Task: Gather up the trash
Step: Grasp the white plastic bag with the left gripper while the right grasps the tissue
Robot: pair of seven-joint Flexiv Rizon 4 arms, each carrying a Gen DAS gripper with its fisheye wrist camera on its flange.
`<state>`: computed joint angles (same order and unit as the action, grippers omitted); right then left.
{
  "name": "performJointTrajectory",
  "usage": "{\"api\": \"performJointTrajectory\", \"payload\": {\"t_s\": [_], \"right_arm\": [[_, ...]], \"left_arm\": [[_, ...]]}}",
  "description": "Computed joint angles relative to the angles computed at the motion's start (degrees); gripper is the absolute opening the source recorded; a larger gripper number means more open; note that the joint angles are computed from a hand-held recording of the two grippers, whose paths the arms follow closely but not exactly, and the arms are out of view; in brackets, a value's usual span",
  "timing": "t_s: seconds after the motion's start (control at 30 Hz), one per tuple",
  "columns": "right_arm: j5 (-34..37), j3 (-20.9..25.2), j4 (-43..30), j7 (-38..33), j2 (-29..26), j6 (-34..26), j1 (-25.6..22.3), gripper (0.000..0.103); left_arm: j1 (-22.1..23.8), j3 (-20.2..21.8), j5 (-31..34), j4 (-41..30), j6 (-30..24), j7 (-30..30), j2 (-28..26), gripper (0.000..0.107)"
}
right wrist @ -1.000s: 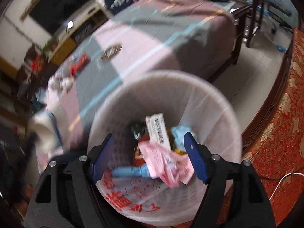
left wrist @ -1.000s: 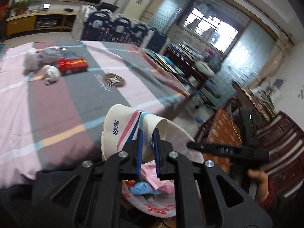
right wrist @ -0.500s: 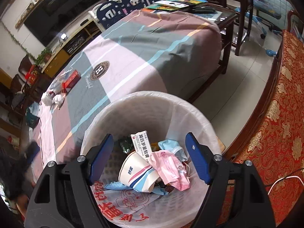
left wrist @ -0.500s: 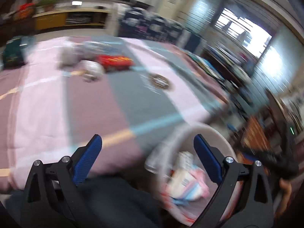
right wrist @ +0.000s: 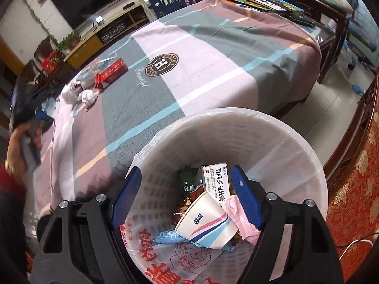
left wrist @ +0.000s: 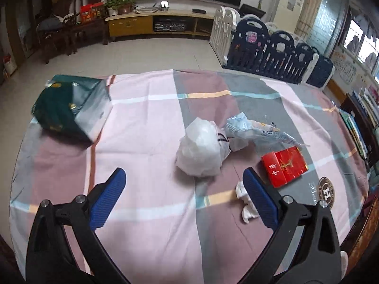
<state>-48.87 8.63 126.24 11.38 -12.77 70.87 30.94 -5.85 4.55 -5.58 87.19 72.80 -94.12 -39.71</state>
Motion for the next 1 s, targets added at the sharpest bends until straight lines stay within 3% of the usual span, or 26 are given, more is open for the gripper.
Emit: {"api": "performJointTrajectory", "payload": {"t_s": [0.07,0.13,0.2,0.27,0.37,0.4,0.47,0.53,0.6,0.63,0.7,0.77,0.8,0.83,0.87,0.9,0.93,1.0], "right_arm": [[1.13,0.39,-2.01,-2.56,-1.36,-1.73,0.31,0.077],[1.55,-0.02,-4.06,-4.02,-2.94,-1.76,0.64,0.077],[1.31,-1.03,-6.32,-4.82,-5.06,0.3,0.92,0.077],[0.86,-2.44,-8.99,-5.91,-7.56,3.13,1.45,0.077],[0.09,-5.15,-15.25,-8.96,-12.97,7.71,3.16,0.077],[0.0,-3.99,-18.14,-10.56,-15.27,8.39,2.18,0.077],[-1.51,2.78,-26.25,-14.24,-21.3,6.78,-2.72,0.077],[0.92,5.89,-35.07,-21.96,-26.74,3.14,-2.91,0.077],[8.76,2.4,-44.4,-33.42,-31.17,-0.6,2.51,0.077],[9.72,1.58,-49.07,-36.89,-33.56,-3.33,4.03,0.077],[9.54,2.48,-58.4,-42.11,-38.63,-10.1,5.18,0.077],[12.54,0.17,-67.73,-48.26,-43.58,-16.19,8.14,0.076],[13.48,1.27,-72.4,-50.68,-46.08,-20.22,8.37,0.065],[14.94,1.88,-75.88,-52.97,-48.0,-23.08,8.56,0.047],[16.45,2.48,-78.0,-54.92,-49.11,-25.03,8.72,0.036],[17.61,2.92,-78.25,-56.01,-49.39,-25.12,8.63,0.013],[19.69,3.45,-76.64,-56.54,-48.53,-23.69,8.28,0.001],[22.93,3.95,-70.16,-55.85,-45.07,-18.1,7.62,0.001]], "left_arm": [[-1.13,1.02,1.29,-6.32,-4.64,0.97,-3.96,0.099],[-0.05,-0.81,1.76,-7.99,-2.9,3.43,-6.13,0.093],[4.26,-7.45,-1.08,-4.88,0.81,9.38,-5.84,0.028],[10.94,-15.98,1.48,1.04,5.42,8.04,-3.59,0.023],[22.94,-29.2,3.66,15.04,14.92,4.78,2.25,0.022],[26.94,-32.46,6.44,19.7,15.99,-0.46,5.24,0.022],[34.94,-40.05,7.44,29.04,21.63,-4.26,8.95,0.022],[38.14,-42.06,3.86,38.37,28.4,-3.23,13.87,0.023],[35.63,-41.62,-9.41,44.73,35.1,5.66,16.5,0.023],[35.51,-42.01,-13.04,46.69,37.09,7.44,16.95,0.023],[39.98,-44.7,-9.11,47.55,36.65,2.0,16.11,0.023],[41.15,-46.2,-9.79,48.37,38.75,2.96,15.86,0.024],[40.77,-44.76,-7.4,47.96,37.79,0.77,16.26,0.026],[40.19,-43.99,-7.18,47.47,36.8,0.3,16.1,0.027],[39.98,-43.45,-6.76,47.22,35.96,-0.21,16.2,0.026],[39.11,-42.44,-6.54,46.67,35.33,-0.63,16.15,0.027],[38.73,-41.94,-5.98,46.26,35.02,-1.12,15.84,0.03],[38.82,-41.64,-4.72,46.06,34.9,-2.66,15.73,0.049]]}}
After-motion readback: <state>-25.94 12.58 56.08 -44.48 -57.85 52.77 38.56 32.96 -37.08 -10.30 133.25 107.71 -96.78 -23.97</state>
